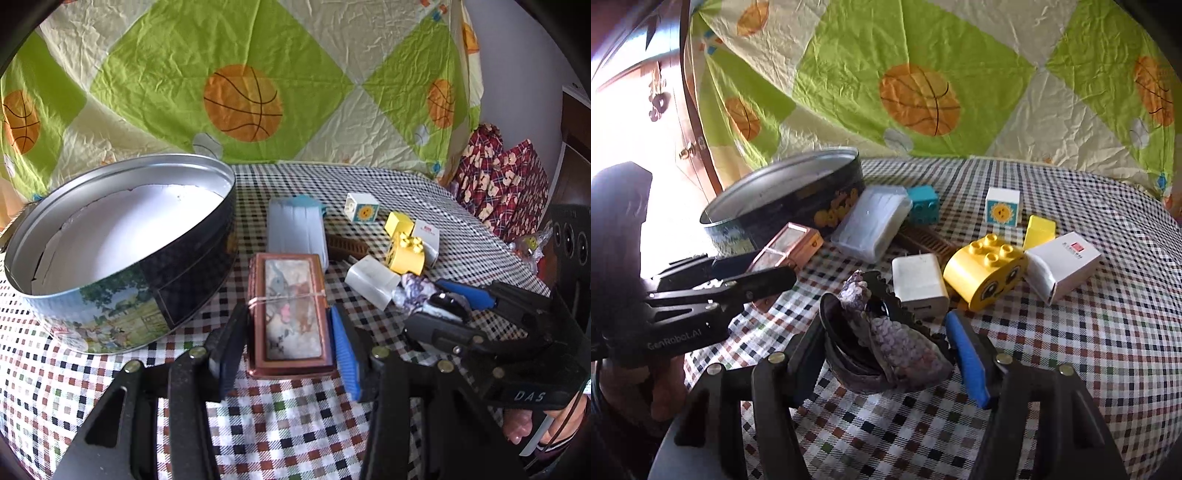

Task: Organize rigid objects
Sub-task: 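Lift the framed picture and grey pouch and carry both toward the round tin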

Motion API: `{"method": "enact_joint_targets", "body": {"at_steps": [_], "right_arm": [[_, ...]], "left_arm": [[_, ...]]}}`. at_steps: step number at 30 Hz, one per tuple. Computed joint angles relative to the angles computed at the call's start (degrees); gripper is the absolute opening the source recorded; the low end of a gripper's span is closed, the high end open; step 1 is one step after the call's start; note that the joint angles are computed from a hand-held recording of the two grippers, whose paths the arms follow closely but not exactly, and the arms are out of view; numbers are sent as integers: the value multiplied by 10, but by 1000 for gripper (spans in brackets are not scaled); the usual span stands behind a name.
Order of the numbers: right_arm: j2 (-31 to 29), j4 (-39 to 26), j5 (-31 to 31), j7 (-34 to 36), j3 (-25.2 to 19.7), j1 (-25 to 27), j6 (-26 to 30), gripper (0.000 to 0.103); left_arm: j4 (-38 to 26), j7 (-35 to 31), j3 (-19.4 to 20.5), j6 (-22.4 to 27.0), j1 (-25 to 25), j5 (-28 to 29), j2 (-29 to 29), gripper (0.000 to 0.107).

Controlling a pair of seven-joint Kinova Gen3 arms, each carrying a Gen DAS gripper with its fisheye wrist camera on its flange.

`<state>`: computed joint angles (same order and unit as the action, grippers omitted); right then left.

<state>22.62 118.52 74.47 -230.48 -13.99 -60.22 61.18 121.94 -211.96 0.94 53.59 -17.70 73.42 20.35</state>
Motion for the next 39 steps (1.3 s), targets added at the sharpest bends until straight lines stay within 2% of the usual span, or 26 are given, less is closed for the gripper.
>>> {"method": "enact_joint_targets", "body": {"at_steps": [15,39], "right_arm": [[19,6,29,-56,-9,-41,93,65],[51,6,39,-106,-17,-88,197,65]], "left_arm": [[27,-64,-17,35,-19,49,-1,45],[79,-172,-54,94,-34,122,-8,45]]}}
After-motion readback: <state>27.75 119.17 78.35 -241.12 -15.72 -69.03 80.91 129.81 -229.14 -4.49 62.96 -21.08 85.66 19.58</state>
